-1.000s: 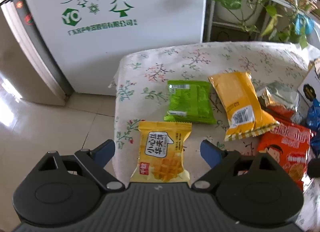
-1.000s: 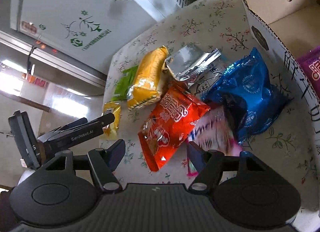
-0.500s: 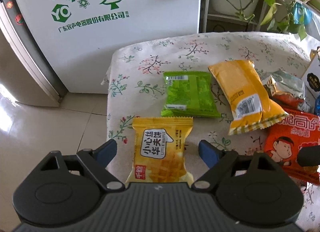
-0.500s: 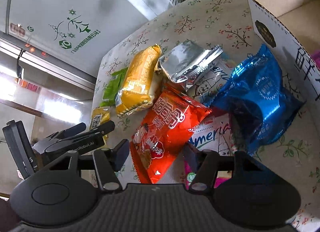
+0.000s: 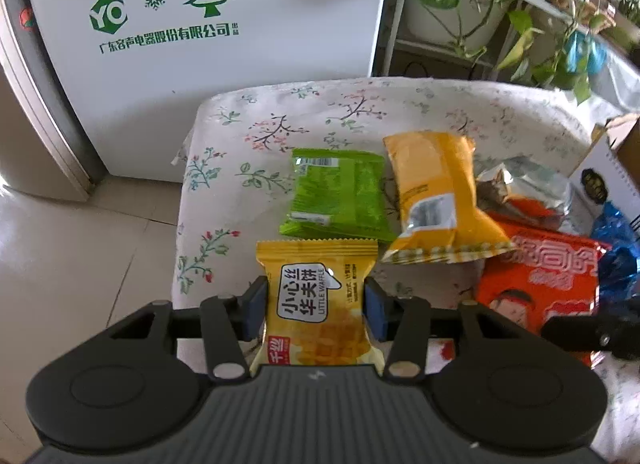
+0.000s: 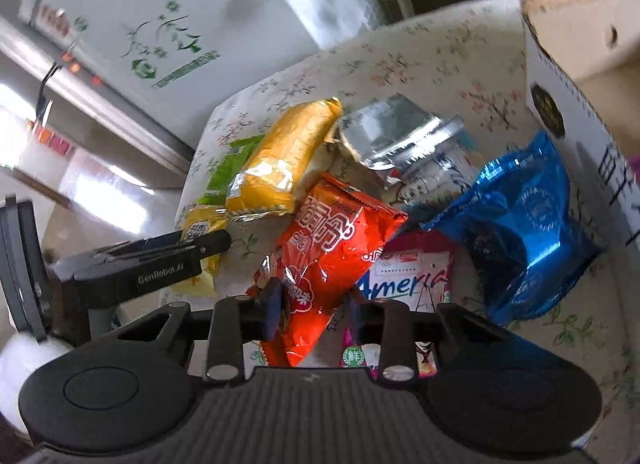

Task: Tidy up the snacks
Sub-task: 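Close left tool on yellow waffle pack while right tool grasps red bag, then lift and carry waffle pack with left tool while right tool carries red bag to box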

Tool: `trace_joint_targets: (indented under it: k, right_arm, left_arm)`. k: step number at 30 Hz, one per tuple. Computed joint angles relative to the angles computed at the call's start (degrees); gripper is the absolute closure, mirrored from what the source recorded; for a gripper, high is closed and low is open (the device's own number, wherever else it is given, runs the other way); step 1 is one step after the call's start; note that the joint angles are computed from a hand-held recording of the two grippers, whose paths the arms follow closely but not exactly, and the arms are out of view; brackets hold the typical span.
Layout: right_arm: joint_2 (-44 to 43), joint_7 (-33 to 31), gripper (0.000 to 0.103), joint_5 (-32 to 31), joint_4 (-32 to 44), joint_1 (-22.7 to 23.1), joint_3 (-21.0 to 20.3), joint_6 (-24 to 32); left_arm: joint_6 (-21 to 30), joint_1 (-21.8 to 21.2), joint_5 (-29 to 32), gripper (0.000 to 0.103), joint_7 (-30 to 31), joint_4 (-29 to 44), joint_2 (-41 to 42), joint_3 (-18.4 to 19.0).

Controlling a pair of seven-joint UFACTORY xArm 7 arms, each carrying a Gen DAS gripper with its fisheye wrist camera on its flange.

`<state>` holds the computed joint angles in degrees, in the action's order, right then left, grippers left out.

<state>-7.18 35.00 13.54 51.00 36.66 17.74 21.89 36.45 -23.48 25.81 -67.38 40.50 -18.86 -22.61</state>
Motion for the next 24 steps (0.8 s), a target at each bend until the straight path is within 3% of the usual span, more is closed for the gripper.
trace_joint_targets:
  k: [11, 17, 24]
  right_arm:
    - [-1.43, -6.10, 0.066, -3.78, 0.09, 0.54, 0.47, 1.20]
    - [-2.09, -12.93, 0.066, 0.34, -0.22, 2.02, -0.45, 1.46]
    - [-0.76, -12.13, 0.063, 4.55, -0.99, 1.85, -0.69, -1.50]
  left_arm:
    - [1.53, -0.75, -0.99, 0.055, -2.19, 0.23, -1.86, -1.38]
    - [1.47, -1.62, -2.35, 0.055, -2.01, 0.43, -1.10, -1.45]
    - [2.71, -2.54, -1.23, 0.054, -2.17, 1.71, 1.22, -2.00]
